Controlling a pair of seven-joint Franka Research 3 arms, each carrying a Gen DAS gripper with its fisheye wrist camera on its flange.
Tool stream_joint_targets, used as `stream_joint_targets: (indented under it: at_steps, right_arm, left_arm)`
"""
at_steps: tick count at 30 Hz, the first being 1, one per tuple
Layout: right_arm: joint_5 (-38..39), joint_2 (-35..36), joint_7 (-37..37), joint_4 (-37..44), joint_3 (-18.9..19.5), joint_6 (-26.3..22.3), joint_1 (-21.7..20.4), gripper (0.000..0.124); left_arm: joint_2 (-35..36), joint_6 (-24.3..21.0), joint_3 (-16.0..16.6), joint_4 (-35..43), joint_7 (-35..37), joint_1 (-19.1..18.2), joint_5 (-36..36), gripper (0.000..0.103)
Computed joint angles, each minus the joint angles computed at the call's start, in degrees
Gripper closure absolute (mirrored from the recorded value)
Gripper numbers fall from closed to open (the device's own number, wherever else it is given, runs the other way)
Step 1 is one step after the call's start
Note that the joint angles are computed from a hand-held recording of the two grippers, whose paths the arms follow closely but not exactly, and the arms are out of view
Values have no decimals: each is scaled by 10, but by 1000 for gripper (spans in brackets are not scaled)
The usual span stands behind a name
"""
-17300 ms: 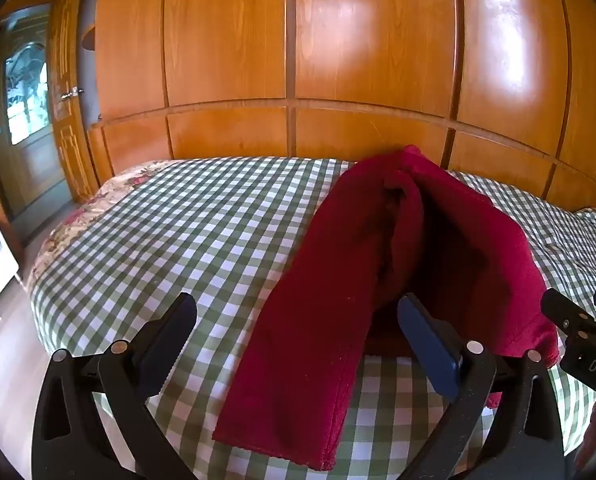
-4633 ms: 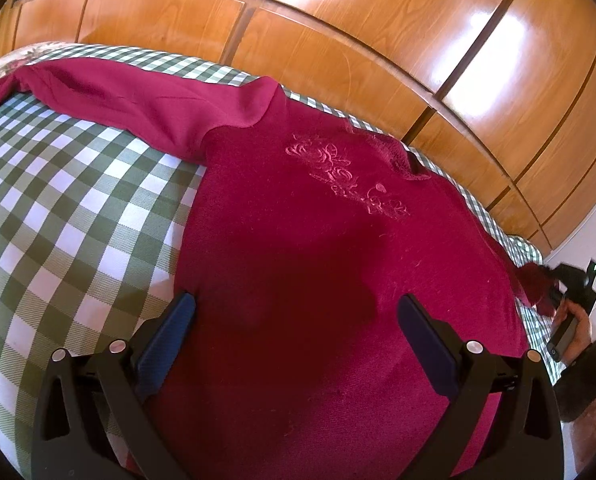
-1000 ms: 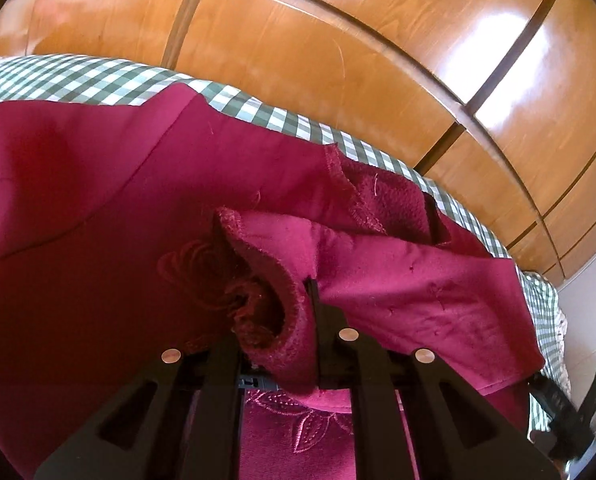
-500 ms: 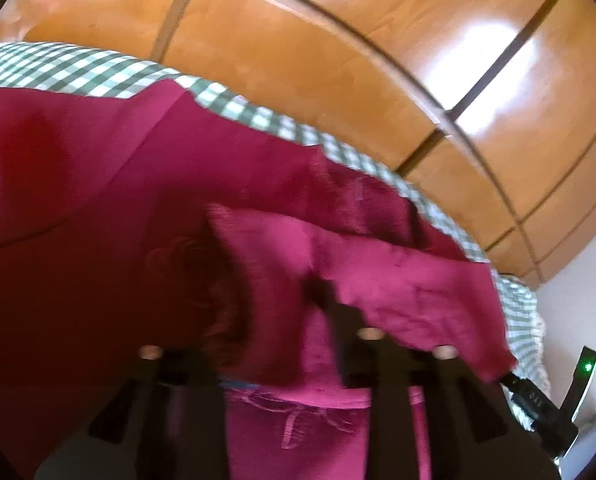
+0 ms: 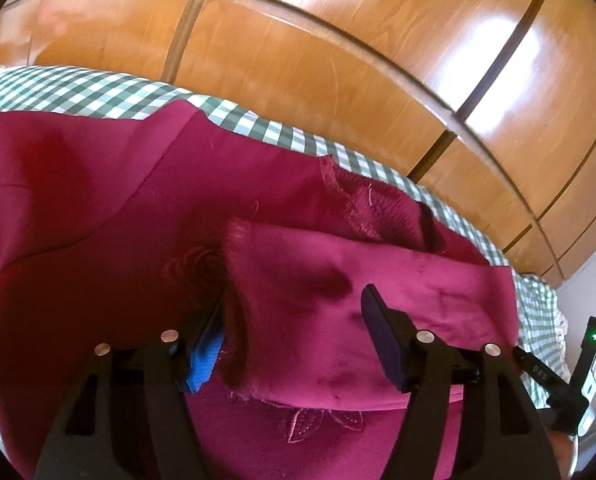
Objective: Fold small clothes
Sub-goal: 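Release the folded side with the left tool and grasp the other sleeve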
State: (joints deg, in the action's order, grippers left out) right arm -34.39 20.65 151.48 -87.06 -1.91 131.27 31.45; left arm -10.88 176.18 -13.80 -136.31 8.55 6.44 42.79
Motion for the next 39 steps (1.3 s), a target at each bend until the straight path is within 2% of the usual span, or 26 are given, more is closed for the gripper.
stream_joint_targets:
  at_steps: [2, 5, 7, 8, 10, 11, 12, 15, 16, 17, 20, 24, 28, 30, 35, 37, 39]
  right_arm:
    - [-22, 4, 8, 10, -5, -19, 11, 23]
    - [-70, -7, 26, 5, -9, -30, 29, 23]
    - [-113, -37, 56, -31, -5, 1, 35, 23]
    - [-135, -55, 70, -55, -1, 32, 34, 23]
    - [-156, -81, 72, -95, 14, 87, 25, 23]
    - [-154, -84, 65, -101, 22, 100, 19, 23]
    - [-144, -86, 43, -109, 31, 119, 13, 23]
    - [-118, -67, -24, -95, 46, 123, 10, 23]
    - [-116, -61, -33, -89, 45, 120, 14, 23]
    - [-112, -52, -47, -79, 45, 108, 18, 23]
    - [-117, -44, -53, -71, 38, 90, 35, 23]
    - [-114, -51, -47, -84, 33, 103, 36, 23]
    - [-101, -55, -51, -91, 33, 112, 30, 23]
    - [-103, -55, -51, -90, 32, 108, 32, 23]
    - [-112, -55, -47, -89, 32, 101, 36, 23]
    - [-117, -56, -43, -90, 32, 101, 36, 23]
    - [-124, -56, -40, -89, 32, 98, 38, 23]
  left_arm:
    - [0, -6, 4, 1, 10, -6, -7, 38]
    - [-2, 24, 1, -9, -6, 7, 1, 38]
    - [-6, 54, -17, -16, -32, 37, 18, 38]
    - [-11, 66, -31, -21, -45, 56, 24, 38]
    - [-21, 68, -53, -27, -52, 77, 21, 38]
    - [-28, 68, -56, -33, -51, 79, 15, 38]
    - [-33, 67, -43, -39, -37, 63, -2, 38]
    - [-56, 72, 38, -73, 26, -30, -76, 38]
    - [-67, 73, 70, -86, 45, -66, -99, 35]
    - [-79, 73, 88, -97, 58, -87, -115, 28]
    - [-136, 81, 96, -145, 72, -91, -139, 22]
    - [-237, 83, 60, -213, 64, -18, -167, 17]
    - [-328, 47, 67, -267, 60, 40, -208, 17]
    - [-369, 19, 73, -287, 58, 76, -229, 24]
    - [-420, -22, 98, -324, 44, 157, -286, 27]
    - [-412, -32, 131, -326, 58, 151, -305, 27]
    - [-397, -11, 167, -330, 79, 138, -325, 27]
